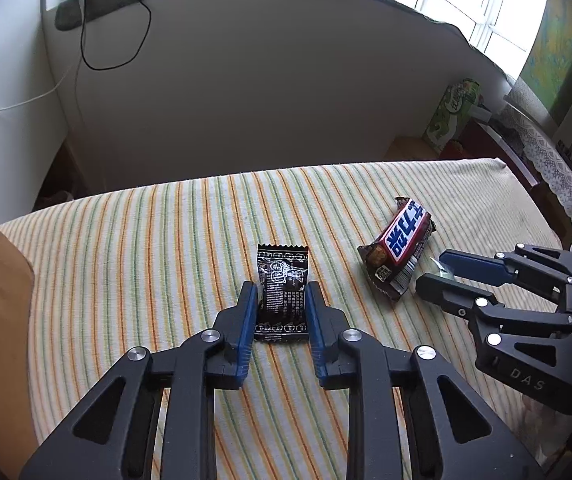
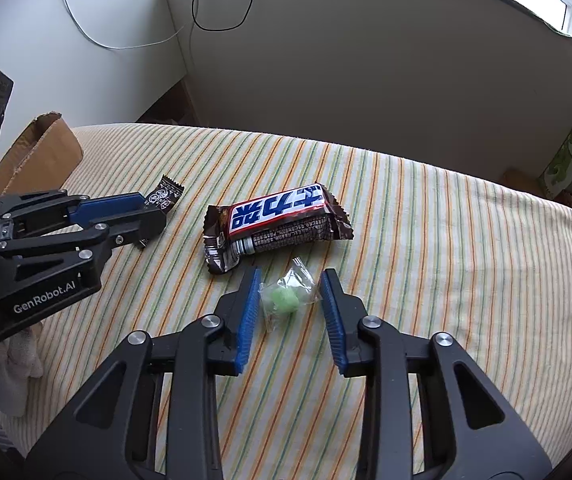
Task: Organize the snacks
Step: 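Close the left tool on the black candy while the right tool grips the green candy bag, then carry the black candy and green candy with both tools over the box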
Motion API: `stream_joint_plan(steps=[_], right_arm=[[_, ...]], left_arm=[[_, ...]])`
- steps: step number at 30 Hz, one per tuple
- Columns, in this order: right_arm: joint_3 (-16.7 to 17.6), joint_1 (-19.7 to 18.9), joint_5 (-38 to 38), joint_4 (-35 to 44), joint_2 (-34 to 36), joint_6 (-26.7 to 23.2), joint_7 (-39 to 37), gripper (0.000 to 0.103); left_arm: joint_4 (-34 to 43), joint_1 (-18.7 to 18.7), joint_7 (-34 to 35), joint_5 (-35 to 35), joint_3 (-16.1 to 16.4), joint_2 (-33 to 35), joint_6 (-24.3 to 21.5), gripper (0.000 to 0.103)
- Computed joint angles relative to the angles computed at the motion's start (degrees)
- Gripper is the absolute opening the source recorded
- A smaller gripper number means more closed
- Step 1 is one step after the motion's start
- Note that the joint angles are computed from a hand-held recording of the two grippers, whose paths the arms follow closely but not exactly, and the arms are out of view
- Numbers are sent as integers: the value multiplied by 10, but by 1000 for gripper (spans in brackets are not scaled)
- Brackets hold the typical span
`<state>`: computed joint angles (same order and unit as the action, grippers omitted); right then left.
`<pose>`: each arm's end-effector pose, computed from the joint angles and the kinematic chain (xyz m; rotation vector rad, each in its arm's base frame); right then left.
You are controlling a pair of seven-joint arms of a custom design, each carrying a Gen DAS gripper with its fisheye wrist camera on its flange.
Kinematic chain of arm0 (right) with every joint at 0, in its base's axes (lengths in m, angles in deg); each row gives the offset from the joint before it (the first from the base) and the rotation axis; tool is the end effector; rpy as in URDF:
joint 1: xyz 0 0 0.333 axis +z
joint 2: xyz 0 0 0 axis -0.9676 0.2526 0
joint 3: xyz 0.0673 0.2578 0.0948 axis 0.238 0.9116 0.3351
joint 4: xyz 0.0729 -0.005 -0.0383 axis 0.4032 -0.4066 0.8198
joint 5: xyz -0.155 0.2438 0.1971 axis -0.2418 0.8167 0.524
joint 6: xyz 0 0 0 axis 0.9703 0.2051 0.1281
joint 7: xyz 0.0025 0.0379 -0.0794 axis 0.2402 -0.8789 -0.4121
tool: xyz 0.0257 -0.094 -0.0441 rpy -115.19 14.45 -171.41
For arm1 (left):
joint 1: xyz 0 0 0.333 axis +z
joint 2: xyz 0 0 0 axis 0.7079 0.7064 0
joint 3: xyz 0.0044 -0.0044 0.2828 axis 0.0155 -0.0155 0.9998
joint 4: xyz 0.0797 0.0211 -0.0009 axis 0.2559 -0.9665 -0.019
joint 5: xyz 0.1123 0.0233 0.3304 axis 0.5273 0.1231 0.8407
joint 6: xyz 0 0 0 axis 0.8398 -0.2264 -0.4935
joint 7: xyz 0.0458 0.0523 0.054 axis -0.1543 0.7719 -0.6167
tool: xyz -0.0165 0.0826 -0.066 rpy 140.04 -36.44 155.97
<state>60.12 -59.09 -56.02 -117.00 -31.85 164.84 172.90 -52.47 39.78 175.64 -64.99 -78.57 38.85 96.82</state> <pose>0.6722 0.1858 0.3305 -1.9619 1.7191 -0.3403 0.6625 -0.2346 0.3442 -1.6044 2.3332 -0.8601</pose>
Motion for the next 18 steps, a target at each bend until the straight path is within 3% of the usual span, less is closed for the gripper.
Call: stream_joint_plan(steps=[16, 18], right_arm=[[8, -12, 25, -79, -63, 33, -17, 32], [8, -12, 26, -81, -65, 31, -16, 32]], left_arm=[[-54, 27, 19, -32, -24, -40, 34, 22], [-36, 23, 25, -26, -21, -28, 8, 22]])
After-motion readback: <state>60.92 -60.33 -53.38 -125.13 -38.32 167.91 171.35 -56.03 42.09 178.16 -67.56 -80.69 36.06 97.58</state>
